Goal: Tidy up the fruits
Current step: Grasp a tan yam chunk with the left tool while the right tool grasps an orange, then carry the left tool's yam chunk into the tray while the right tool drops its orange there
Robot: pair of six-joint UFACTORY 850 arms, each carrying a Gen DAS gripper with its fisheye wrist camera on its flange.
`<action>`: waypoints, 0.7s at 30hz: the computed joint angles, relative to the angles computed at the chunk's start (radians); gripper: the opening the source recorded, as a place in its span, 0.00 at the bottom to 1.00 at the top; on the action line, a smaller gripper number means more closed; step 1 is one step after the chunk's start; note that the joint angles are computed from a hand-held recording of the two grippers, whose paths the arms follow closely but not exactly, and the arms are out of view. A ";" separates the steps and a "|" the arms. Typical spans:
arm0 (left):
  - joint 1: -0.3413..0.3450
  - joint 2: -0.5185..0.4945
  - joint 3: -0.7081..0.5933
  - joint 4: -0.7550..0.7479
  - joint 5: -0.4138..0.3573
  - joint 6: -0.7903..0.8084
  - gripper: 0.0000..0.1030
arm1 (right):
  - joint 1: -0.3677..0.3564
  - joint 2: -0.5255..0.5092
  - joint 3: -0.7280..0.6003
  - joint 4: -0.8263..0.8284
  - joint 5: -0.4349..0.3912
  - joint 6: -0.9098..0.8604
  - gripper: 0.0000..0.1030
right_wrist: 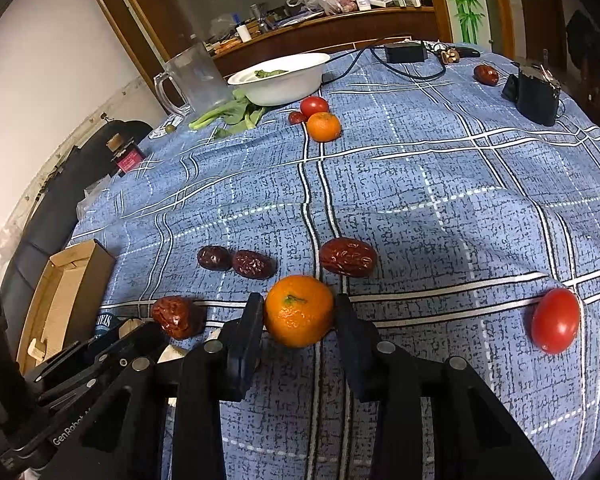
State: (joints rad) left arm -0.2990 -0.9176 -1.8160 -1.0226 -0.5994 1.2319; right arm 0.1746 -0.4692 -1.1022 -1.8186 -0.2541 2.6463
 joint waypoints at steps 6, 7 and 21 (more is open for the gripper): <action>0.005 -0.007 -0.007 -0.045 -0.037 0.033 0.27 | 0.008 -0.001 0.000 0.005 -0.020 -0.011 0.37; 0.004 -0.007 -0.008 -0.046 -0.039 0.030 0.27 | 0.010 0.000 0.000 0.017 -0.029 -0.023 0.37; 0.083 0.141 0.196 -0.276 -0.143 0.259 0.27 | 0.141 0.091 0.076 0.236 -0.232 -0.190 0.37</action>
State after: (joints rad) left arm -0.2161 -0.7765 -1.6204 -1.2988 -0.7428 1.4913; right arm 0.3160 -0.3783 -1.0259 -1.5822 -0.4862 2.4559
